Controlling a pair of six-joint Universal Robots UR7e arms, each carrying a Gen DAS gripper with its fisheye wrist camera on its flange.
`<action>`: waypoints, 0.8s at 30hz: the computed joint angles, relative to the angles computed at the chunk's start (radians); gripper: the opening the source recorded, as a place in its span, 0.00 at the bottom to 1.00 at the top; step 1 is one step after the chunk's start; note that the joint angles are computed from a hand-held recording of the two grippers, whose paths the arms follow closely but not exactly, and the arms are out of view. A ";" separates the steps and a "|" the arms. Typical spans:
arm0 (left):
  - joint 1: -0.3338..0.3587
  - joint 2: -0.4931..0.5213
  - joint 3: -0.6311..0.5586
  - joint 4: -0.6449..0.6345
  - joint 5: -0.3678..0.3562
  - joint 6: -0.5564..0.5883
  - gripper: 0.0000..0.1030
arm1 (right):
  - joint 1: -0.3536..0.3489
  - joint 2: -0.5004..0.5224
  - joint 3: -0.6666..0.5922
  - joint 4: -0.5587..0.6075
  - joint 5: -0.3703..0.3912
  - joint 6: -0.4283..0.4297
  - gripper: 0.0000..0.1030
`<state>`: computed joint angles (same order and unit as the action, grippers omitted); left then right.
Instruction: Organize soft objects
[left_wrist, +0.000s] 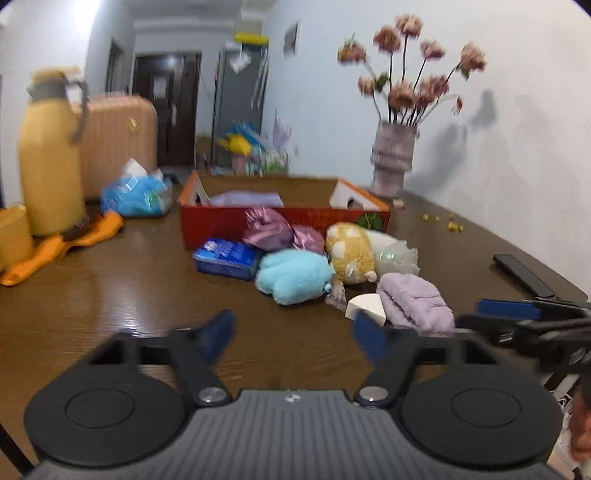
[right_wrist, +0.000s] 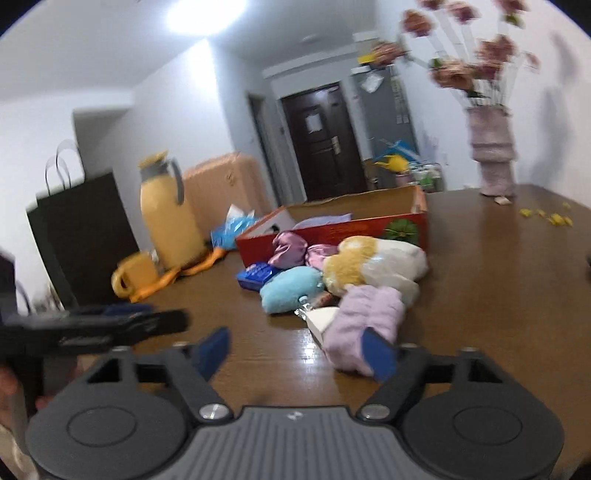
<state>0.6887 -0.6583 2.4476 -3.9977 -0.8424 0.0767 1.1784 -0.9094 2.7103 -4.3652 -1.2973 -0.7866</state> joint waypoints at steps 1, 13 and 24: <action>0.024 -0.001 -0.032 0.042 -0.018 0.007 0.56 | 0.047 -0.006 -0.046 0.063 -0.055 -0.007 0.56; 0.156 0.029 -0.247 0.298 -0.161 0.126 0.52 | 0.241 0.087 -0.345 0.247 -0.471 -0.041 0.45; 0.198 0.072 -0.358 0.448 -0.249 0.091 0.38 | 0.187 0.052 -0.422 0.374 -0.430 -0.043 0.29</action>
<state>0.8870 -0.5862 2.0891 -3.5498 -1.0912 0.1674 1.3650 -0.8579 2.2884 -3.9909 -1.7278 -0.8295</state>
